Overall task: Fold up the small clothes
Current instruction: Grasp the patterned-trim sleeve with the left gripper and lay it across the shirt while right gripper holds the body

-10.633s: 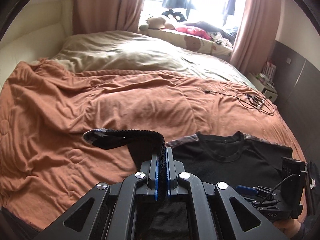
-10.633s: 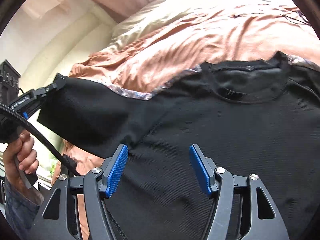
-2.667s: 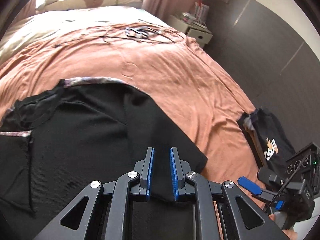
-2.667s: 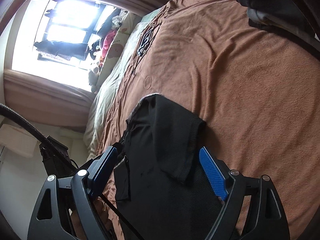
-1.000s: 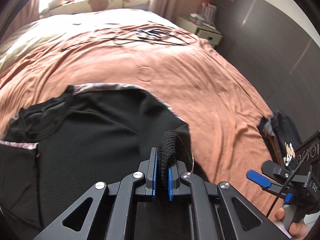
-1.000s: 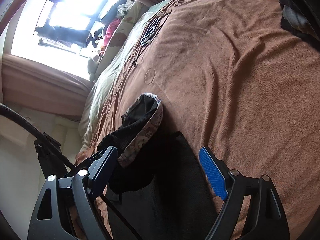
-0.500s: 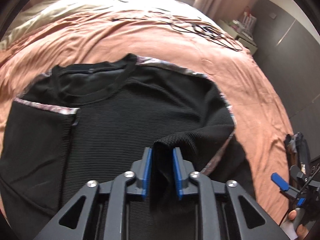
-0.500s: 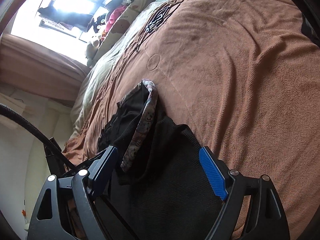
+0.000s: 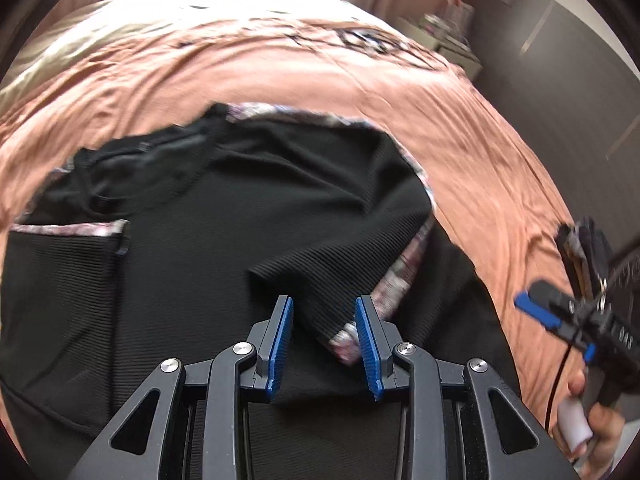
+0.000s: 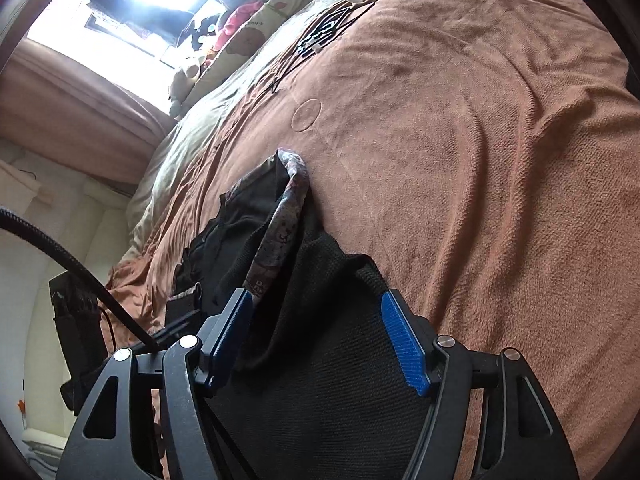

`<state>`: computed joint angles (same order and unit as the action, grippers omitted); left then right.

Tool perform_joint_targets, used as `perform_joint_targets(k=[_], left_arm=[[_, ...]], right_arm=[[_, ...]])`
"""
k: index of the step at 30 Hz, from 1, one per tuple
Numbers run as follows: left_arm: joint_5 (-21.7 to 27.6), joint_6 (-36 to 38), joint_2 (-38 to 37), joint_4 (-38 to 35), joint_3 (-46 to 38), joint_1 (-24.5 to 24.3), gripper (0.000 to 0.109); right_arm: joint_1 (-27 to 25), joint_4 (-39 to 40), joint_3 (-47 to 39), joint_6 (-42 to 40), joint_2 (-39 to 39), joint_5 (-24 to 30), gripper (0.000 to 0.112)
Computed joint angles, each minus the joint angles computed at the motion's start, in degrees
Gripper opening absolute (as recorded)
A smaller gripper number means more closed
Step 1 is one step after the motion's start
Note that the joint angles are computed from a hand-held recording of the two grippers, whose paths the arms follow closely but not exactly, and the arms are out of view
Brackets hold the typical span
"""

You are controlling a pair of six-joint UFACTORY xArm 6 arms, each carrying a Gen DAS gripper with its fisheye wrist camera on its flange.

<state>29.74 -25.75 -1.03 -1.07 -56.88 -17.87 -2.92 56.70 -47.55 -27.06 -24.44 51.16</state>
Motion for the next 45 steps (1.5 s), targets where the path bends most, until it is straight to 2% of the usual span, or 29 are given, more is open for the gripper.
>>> perform_joint_targets(k=[3, 5, 9, 12, 16, 19, 21, 23, 26, 35, 45], left_arm=[[0.04, 2.27, 1.65, -1.28, -0.53, -1.42, 0.038], [0.7, 2.48, 3.03, -0.77, -1.35, -2.11, 0.048], [1.19, 1.73, 5.38, 0.61, -2.54, -2.44, 0.049], [0.74, 2.93, 7.1, 0.03, -3.15, -2.15, 0.049], [0.67, 0.98, 8.93, 4.42, -4.28, -2.23, 0.049], [0.12, 1.23, 8.66, 4.74, -4.36, -1.93, 0.019], [0.36, 2.03, 8.12, 4.48, -4.67, -1.7, 0.016], [0.21, 2.99, 6.89, 4.34, -4.71, -1.35, 0.013], [0.45, 4.41, 5.0, 2.5, -4.94, -0.52, 0.012], [0.69, 1.66, -0.42, 0.53, -4.77, 3.71, 0.012], [1.8, -4.94, 1.63, -0.32, -3.45, 8.51, 0.016]], right_arm=[[0.62, -0.73, -0.35, -0.33, 1.0, -0.95, 0.066], [1.08, -0.5, -0.97, -0.69, 2.06, -1.41, 0.066], [2.89, -1.03, -2.16, -0.89, 4.26, -3.03, 0.066], [4.26, -1.64, -2.85, -1.29, 5.27, -3.56, 0.061], [5.99, -2.47, -3.5, -1.51, 6.91, -5.22, 0.055], [6.86, -2.95, -4.2, -1.68, 8.3, -6.57, 0.046], [7.45, -4.19, -4.34, -1.3, 8.99, -7.6, 0.036], [7.75, -6.19, -4.4, -0.08, 9.23, -8.42, 0.015], [7.13, -6.44, -4.31, 1.13, 9.18, -8.02, 0.008], [7.14, -8.71, -2.79, 3.28, 7.04, -9.17, 0.006], [6.91, -9.55, -3.35, 4.43, 7.23, -8.27, 0.006]])
